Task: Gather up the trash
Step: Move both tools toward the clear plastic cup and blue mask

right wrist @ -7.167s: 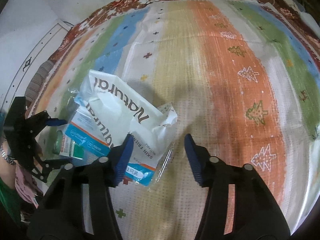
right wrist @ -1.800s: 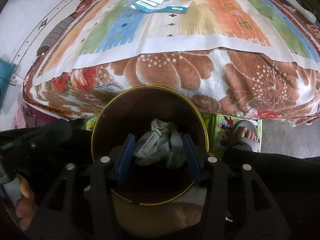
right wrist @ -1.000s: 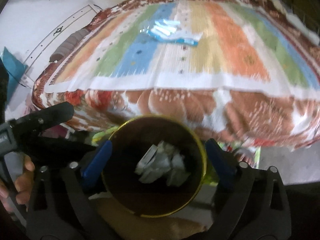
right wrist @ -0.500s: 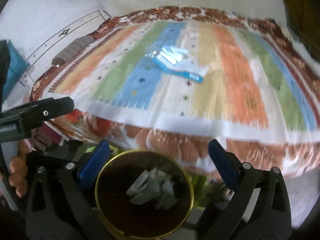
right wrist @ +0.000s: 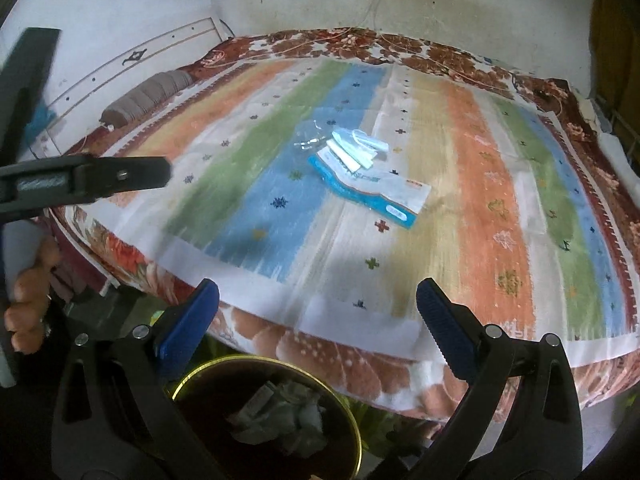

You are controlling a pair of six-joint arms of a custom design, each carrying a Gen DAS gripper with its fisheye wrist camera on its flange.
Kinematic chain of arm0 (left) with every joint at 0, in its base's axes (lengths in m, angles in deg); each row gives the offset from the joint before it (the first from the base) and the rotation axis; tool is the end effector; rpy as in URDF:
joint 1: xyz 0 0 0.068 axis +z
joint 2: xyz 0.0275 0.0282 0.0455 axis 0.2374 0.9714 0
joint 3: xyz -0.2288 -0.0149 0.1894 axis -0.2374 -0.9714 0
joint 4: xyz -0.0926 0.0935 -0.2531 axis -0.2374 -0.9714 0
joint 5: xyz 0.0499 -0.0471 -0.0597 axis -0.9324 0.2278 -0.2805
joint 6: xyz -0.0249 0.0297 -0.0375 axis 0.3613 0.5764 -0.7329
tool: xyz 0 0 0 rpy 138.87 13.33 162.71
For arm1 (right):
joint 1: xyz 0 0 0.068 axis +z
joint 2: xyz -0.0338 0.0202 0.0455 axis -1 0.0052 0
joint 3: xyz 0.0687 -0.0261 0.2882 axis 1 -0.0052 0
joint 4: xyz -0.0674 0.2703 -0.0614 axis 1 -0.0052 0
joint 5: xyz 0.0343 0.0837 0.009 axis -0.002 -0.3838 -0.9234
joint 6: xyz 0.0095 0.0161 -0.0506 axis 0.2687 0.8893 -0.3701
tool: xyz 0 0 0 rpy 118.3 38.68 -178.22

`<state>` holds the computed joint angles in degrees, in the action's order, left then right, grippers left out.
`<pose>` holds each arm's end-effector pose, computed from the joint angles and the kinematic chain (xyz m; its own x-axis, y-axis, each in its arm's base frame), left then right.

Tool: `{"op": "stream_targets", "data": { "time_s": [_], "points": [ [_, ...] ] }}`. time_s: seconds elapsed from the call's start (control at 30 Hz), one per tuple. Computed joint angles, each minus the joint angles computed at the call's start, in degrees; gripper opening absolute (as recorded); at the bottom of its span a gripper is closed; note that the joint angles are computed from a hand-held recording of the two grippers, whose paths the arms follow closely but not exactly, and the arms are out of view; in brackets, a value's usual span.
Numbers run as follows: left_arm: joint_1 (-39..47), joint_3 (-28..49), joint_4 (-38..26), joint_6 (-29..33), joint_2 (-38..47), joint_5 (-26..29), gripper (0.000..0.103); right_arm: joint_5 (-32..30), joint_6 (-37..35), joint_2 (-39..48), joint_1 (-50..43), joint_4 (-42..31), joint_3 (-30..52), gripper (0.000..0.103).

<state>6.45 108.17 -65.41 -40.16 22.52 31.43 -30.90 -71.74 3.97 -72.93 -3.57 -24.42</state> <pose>0.1985 -0.0199 0.1534 -0.6683 -0.4949 -0.5554 -0.4358 0.8655 -0.2469 0.2705 0.0915 0.1322 -0.6123 -0.4912 -0.6195 -0.6446 0.7639 0.0314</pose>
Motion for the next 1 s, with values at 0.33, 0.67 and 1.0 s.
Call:
{"op": "stream_targets", "data": {
  "time_s": [0.33,0.67,1.0],
  "points": [
    [8.4,3.3,15.6,4.5,14.6,8.1,0.097,4.2,-1.0,9.2,1.3,5.7,6.5,0.094],
    [14.4,8.2,25.1,9.0,29.3,14.8,0.096,4.0,-2.6,19.8,2.2,10.4,14.9,0.094],
    [18.6,13.1,30.6,8.5,37.8,18.7,0.096,4.1,-3.2,30.5,3.8,10.1,25.1,0.094]
  ]
}}
